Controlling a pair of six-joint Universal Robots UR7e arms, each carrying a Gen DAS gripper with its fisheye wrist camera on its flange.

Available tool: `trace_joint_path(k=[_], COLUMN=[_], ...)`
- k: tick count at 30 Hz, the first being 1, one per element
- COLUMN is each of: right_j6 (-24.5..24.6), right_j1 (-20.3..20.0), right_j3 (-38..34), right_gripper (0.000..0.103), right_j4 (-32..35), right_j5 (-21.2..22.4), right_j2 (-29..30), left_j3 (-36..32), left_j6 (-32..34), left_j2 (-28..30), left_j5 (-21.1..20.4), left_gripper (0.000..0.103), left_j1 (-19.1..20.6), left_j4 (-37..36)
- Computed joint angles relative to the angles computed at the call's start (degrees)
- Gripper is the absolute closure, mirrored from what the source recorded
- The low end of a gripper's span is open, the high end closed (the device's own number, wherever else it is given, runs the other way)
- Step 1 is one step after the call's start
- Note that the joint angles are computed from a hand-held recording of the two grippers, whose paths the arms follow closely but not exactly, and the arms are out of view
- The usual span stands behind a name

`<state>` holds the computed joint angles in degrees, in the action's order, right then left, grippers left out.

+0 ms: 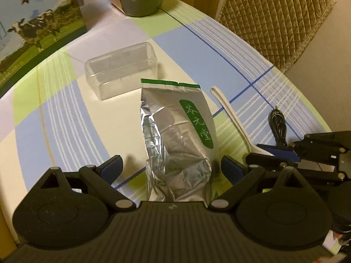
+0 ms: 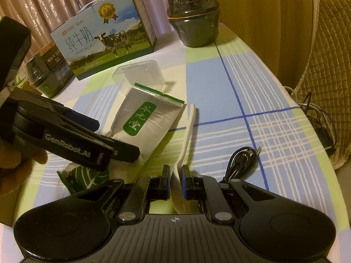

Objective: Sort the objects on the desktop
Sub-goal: 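Close the left tool on the silver foil tea pouch while the right tool holds the spoon, then lift the foil pouch and spoon off the table in both tools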

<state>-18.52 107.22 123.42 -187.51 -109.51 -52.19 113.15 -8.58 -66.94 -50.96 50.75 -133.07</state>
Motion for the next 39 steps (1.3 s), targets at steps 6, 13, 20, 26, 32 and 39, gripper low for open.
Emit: trace_joint_path(k=[6, 13, 20, 26, 32, 39], right_j6=[-0.34, -0.11, -0.08, -0.68, -1.94, -1.63], right_j1=[-0.06, -0.19, 0.01, 1.17, 3.27, 5.36], right_j3=[-0.87, -1.85, -2.20, -0.18, 6.82, 17.21], right_gripper=[0.097, 0.097, 0.097, 0.097, 0.097, 0.096], right_j4=[-0.19, 0.16, 0.67, 2.92, 4.61, 1.83], right_j5=[-0.25, -0.48, -0.99, -1.65, -1.90, -1.76], right_j2=[0.73, 1.31, 1.47, -0.25, -4.84, -11.00], left_j3=[-1.22, -1.90, -0.18, 4.58, 16.22, 26.99], left_j6=[0.52, -0.04, 1.48, -4.36, -16.97, -37.82], left_j2=[1.49, 1.99, 1.50, -2.88, -14.07, -29.84], left_j5=[-0.63, -1.75, 0.26, 0.26, 0.53, -0.53], left_gripper=[0.009, 0.010, 0.037, 0.052, 0.052, 0.053], left_j1=[0.84, 1.98, 0.54, -1.58, -8.27, -20.00], left_j4=[0.73, 0.32, -1.37, -0.21, 4.06, 17.65])
